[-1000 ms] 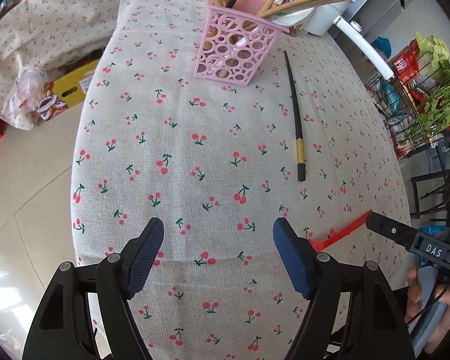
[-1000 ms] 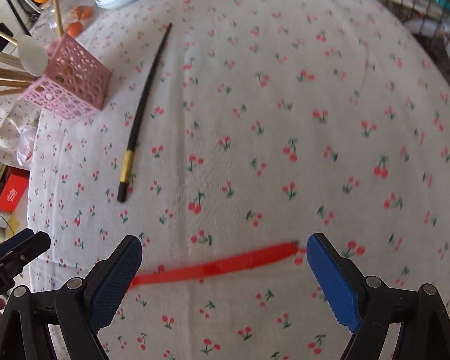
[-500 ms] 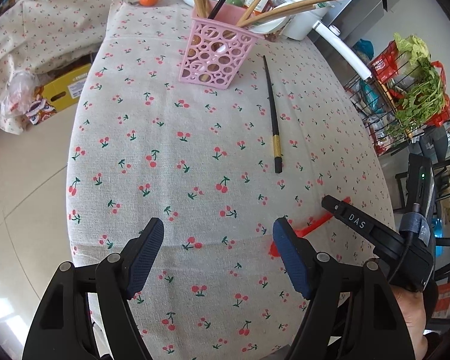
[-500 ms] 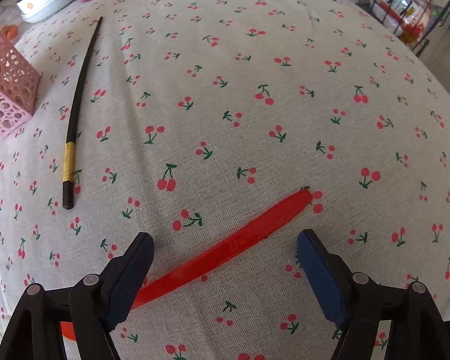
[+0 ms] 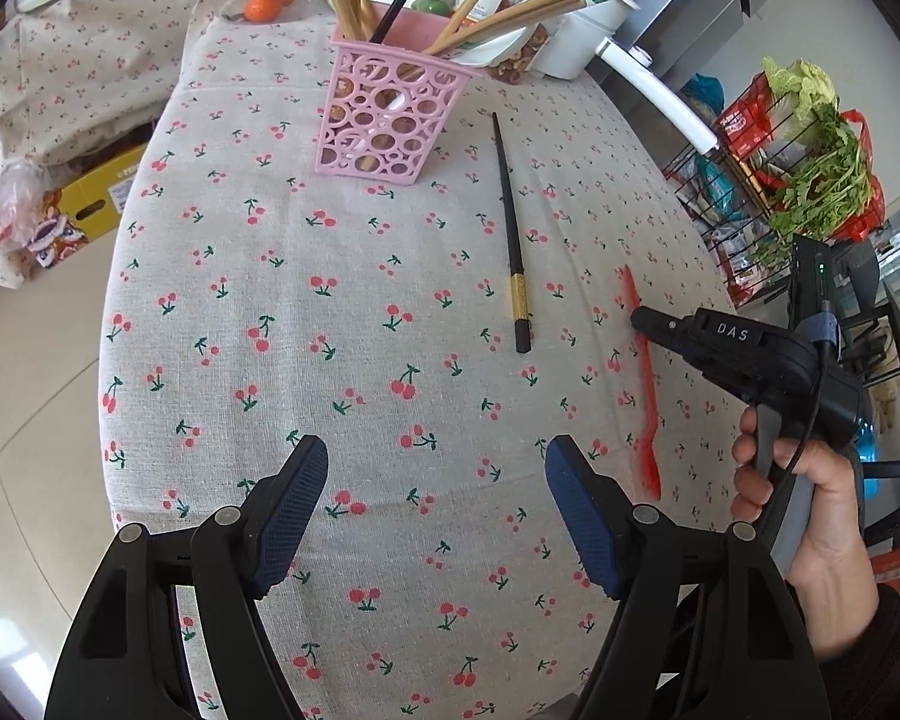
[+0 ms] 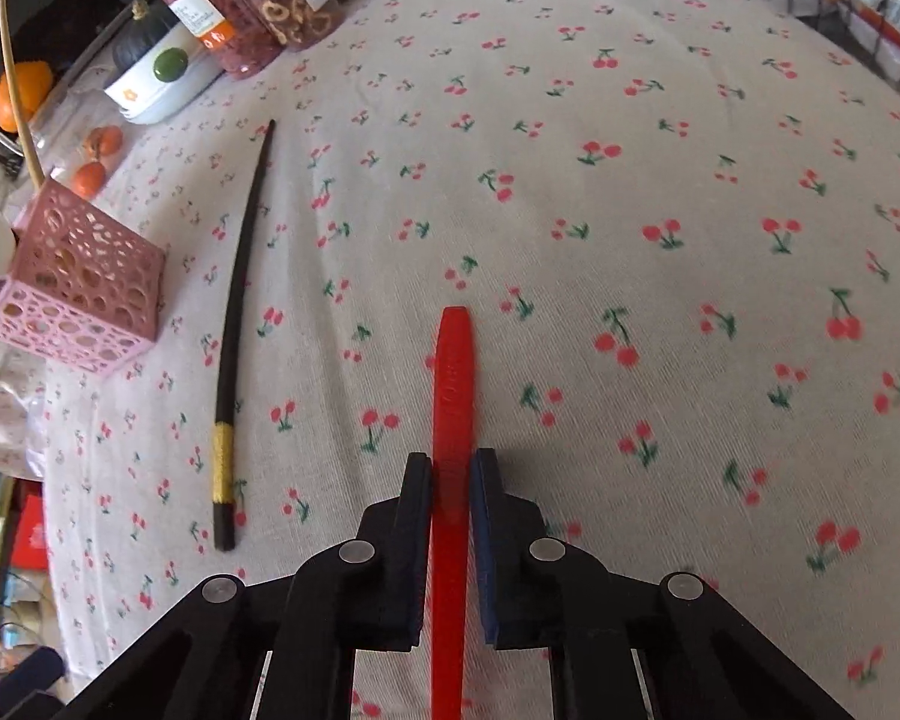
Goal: Organize utensils
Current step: 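Grasp the red plastic spatula on the table with the right tool, then grasp the remaining black gold-banded chopstick with the left tool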
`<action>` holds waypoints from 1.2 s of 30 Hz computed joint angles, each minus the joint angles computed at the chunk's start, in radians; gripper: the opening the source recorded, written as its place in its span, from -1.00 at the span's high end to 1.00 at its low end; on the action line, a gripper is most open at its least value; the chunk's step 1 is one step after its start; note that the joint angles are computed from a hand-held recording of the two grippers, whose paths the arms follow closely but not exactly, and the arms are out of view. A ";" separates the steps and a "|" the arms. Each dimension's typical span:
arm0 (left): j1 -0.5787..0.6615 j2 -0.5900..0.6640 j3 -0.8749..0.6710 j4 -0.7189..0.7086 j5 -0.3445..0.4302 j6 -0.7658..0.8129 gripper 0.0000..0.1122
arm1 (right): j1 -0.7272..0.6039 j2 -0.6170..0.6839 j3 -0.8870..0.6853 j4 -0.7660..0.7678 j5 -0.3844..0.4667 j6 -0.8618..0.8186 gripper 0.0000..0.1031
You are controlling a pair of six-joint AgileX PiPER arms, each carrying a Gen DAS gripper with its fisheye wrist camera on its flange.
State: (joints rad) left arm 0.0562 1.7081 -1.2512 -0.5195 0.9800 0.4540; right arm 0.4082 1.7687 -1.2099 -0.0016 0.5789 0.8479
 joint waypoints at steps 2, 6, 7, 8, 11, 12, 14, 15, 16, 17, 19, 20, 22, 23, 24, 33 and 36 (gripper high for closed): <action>-0.010 0.008 -0.006 0.007 -0.007 -0.009 -0.38 | -0.056 0.001 0.004 0.109 -0.020 -0.135 0.78; -0.035 0.017 -0.021 0.016 -0.025 -0.029 -0.38 | -0.119 -0.008 0.014 0.266 -0.033 -0.261 0.49; -0.044 0.017 -0.022 0.022 -0.032 -0.036 -0.38 | -0.113 -0.002 -0.001 0.238 -0.011 -0.247 0.29; -0.052 0.016 -0.023 0.028 -0.041 -0.042 -0.38 | -0.102 0.001 -0.008 0.220 -0.009 -0.253 0.22; -0.082 0.008 -0.016 0.051 -0.082 -0.062 -0.35 | -0.032 0.030 -0.073 0.055 0.049 -0.182 -0.07; -0.092 0.005 -0.014 0.060 -0.096 -0.067 -0.30 | 0.005 0.045 -0.100 -0.038 0.085 -0.129 -0.07; -0.115 0.003 -0.013 0.079 -0.123 -0.079 -0.20 | 0.086 0.085 -0.158 -0.227 0.179 -0.033 -0.02; -0.129 0.003 -0.014 0.093 -0.137 -0.089 -0.12 | 0.124 0.109 -0.187 -0.310 0.237 0.005 0.15; -0.144 0.006 -0.018 0.109 -0.149 -0.103 -0.03 | 0.150 0.129 -0.208 -0.362 0.272 0.015 0.41; -0.159 0.012 -0.024 0.120 -0.158 -0.116 -0.01 | 0.159 0.128 -0.207 -0.374 0.267 0.013 0.57; -0.187 0.030 -0.041 0.132 -0.173 -0.143 0.08 | 0.141 0.130 -0.218 -0.323 0.261 -0.044 0.84; -0.204 0.041 -0.053 0.141 -0.179 -0.156 0.10 | 0.127 0.134 -0.230 -0.290 0.266 -0.077 0.84; -0.243 0.065 -0.075 0.170 -0.201 -0.189 0.16 | 0.085 0.141 -0.253 -0.211 0.280 -0.167 0.84; -0.264 0.080 -0.090 0.190 -0.211 -0.212 0.17 | 0.064 0.140 -0.262 -0.187 0.292 -0.196 0.84; -0.286 0.100 -0.111 0.215 -0.216 -0.239 0.20 | 0.043 0.131 -0.267 -0.168 0.298 -0.222 0.84; -0.410 0.419 -0.535 0.441 -0.139 -0.562 0.38 | -0.166 0.037 -0.303 0.022 0.293 -0.437 0.83; -0.440 0.542 -0.742 0.526 -0.080 -0.640 0.41 | -0.246 0.058 -0.310 0.160 0.313 -0.507 0.83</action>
